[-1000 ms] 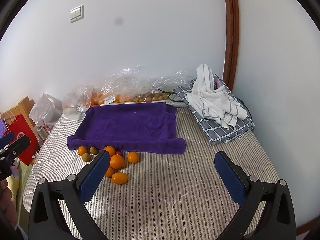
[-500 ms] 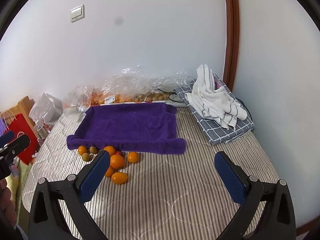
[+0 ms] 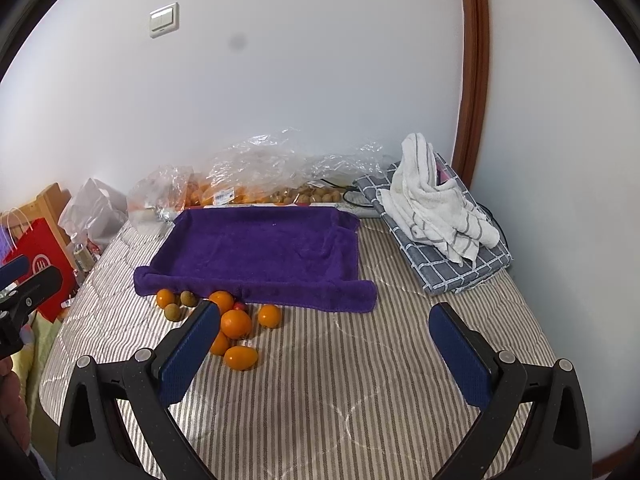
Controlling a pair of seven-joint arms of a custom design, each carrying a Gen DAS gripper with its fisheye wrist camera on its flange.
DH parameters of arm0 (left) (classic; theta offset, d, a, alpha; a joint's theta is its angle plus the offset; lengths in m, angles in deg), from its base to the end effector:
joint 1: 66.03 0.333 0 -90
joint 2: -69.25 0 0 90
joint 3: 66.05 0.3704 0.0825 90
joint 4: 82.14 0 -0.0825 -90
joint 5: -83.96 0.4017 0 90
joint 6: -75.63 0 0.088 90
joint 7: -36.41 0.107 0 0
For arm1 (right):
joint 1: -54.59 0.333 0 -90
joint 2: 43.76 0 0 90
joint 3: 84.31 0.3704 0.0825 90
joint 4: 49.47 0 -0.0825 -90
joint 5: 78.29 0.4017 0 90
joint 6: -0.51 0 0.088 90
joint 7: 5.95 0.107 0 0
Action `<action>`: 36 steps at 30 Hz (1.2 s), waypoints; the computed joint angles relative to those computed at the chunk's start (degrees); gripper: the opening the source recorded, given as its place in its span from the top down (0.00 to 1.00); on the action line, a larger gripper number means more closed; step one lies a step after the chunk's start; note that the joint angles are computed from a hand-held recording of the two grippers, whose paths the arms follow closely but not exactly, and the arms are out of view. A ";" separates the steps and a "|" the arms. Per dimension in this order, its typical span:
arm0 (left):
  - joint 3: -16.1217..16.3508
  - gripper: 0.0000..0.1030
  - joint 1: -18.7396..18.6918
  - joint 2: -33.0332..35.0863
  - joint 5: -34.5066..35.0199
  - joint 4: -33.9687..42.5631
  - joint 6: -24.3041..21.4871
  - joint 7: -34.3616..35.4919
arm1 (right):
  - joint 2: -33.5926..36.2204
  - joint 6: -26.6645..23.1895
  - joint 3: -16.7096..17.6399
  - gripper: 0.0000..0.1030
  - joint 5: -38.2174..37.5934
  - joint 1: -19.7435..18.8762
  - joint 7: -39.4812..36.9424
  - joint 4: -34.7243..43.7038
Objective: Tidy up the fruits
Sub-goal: 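Grasp the oval orange fruit with the right gripper while the left grasps a small green fruit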
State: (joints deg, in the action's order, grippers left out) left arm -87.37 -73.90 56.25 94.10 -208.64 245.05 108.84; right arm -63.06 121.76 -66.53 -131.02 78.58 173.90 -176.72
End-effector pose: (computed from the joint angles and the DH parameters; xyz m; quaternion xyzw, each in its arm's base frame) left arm 0.4567 -0.2912 0.6299 -0.4910 0.7360 -0.3905 0.2544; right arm 0.3720 0.3078 0.5930 -0.4846 0.7468 -0.3886 0.2373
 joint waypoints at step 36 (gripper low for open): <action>6.95 0.23 -3.63 18.49 -17.87 4.16 -1.65 18.89 | 20.52 31.55 -10.24 0.58 -2.59 0.50 0.69 -0.85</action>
State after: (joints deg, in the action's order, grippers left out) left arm -80.42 -77.53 74.74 76.23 -204.48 243.39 127.73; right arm -42.54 153.31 -76.76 -133.61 79.08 174.59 -177.57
